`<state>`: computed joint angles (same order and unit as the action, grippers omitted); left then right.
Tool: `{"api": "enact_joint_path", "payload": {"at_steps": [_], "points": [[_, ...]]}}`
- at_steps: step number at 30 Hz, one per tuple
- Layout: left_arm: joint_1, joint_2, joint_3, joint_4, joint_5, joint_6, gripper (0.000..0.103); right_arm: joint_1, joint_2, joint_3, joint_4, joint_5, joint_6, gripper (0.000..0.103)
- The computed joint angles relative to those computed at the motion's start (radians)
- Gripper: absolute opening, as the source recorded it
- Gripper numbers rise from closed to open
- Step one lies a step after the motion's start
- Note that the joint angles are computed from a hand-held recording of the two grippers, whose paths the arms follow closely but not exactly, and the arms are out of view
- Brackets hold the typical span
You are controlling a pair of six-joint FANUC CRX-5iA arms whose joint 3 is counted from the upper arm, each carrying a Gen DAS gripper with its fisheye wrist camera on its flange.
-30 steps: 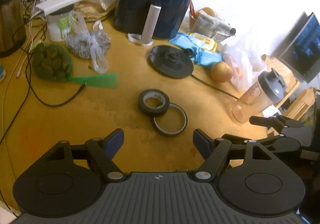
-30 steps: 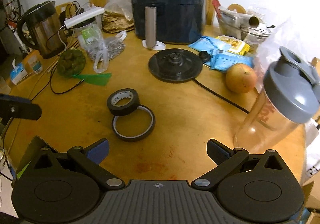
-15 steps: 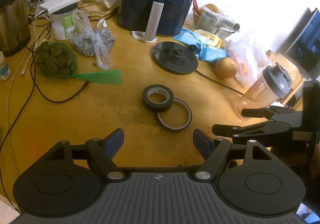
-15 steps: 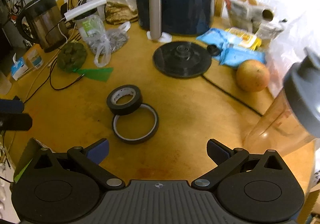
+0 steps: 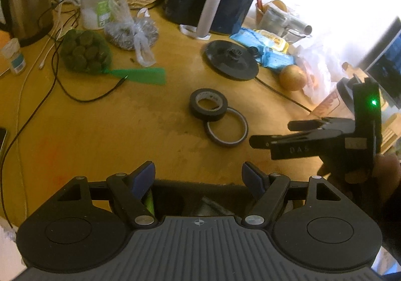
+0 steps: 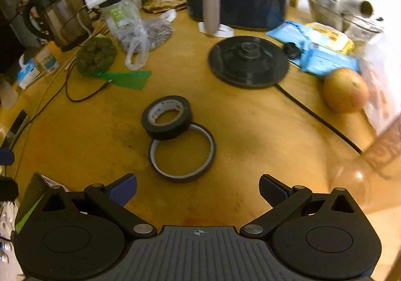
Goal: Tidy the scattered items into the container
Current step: 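Move the right tool onto the thin clear tape ring and close it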
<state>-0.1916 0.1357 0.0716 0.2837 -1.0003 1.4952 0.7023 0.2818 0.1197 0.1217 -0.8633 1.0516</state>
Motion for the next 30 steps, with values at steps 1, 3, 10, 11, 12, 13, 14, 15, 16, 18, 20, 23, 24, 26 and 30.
{"api": "enact_joint_path", "payload": {"at_steps": [1, 3, 10, 11, 12, 13, 14, 15, 16, 18, 20, 23, 24, 26, 30], "points": [[0.001, -0.003, -0.003, -0.003, -0.001, 0.008, 0.076, -0.001, 0.012, 0.015, -0.007, -0.008, 0.012, 0.103], [0.004, -0.010, -0.010, -0.008, -0.003, 0.022, 0.076, -0.003, 0.028, 0.034, -0.016, -0.013, 0.031, 0.103], [0.020, -0.036, -0.034, -0.029, -0.011, 0.081, 0.076, -0.014, 0.098, 0.114, -0.064, -0.035, 0.092, 0.103], [0.023, -0.041, -0.038, -0.032, -0.012, 0.090, 0.076, -0.016, 0.110, 0.129, -0.072, -0.039, 0.102, 0.103], [0.026, -0.045, -0.042, -0.035, -0.013, 0.098, 0.076, -0.016, 0.121, 0.138, -0.072, -0.041, 0.107, 0.103], [0.029, -0.049, -0.046, -0.038, -0.015, 0.107, 0.076, -0.017, 0.133, 0.151, -0.073, -0.046, 0.113, 0.103], [0.032, -0.052, -0.050, -0.040, -0.015, 0.114, 0.076, -0.018, 0.145, 0.164, -0.078, -0.052, 0.123, 0.103], [0.035, -0.056, -0.053, -0.043, -0.016, 0.122, 0.076, -0.020, 0.157, 0.178, -0.086, -0.058, 0.135, 0.103], [0.038, -0.059, -0.056, -0.047, -0.016, 0.129, 0.076, -0.020, 0.170, 0.192, -0.089, -0.067, 0.142, 0.103], [0.043, -0.067, -0.063, -0.051, -0.015, 0.141, 0.076, -0.020, 0.195, 0.216, -0.086, -0.081, 0.148, 0.103], [0.047, -0.072, -0.068, -0.055, -0.015, 0.151, 0.076, -0.020, 0.216, 0.237, -0.084, -0.093, 0.149, 0.103], [0.053, -0.079, -0.074, -0.060, -0.017, 0.165, 0.076, -0.022, 0.244, 0.266, -0.084, -0.113, 0.143, 0.103], [0.056, -0.082, -0.076, -0.060, -0.017, 0.166, 0.076, -0.021, 0.251, 0.272, -0.080, -0.117, 0.139, 0.103], [0.060, -0.085, -0.078, -0.061, -0.018, 0.169, 0.076, -0.019, 0.269, 0.290, -0.067, -0.136, 0.123, 0.103], [0.063, -0.087, -0.081, -0.061, -0.016, 0.168, 0.076, -0.012, 0.286, 0.301, -0.035, -0.156, 0.097, 0.103]]}}
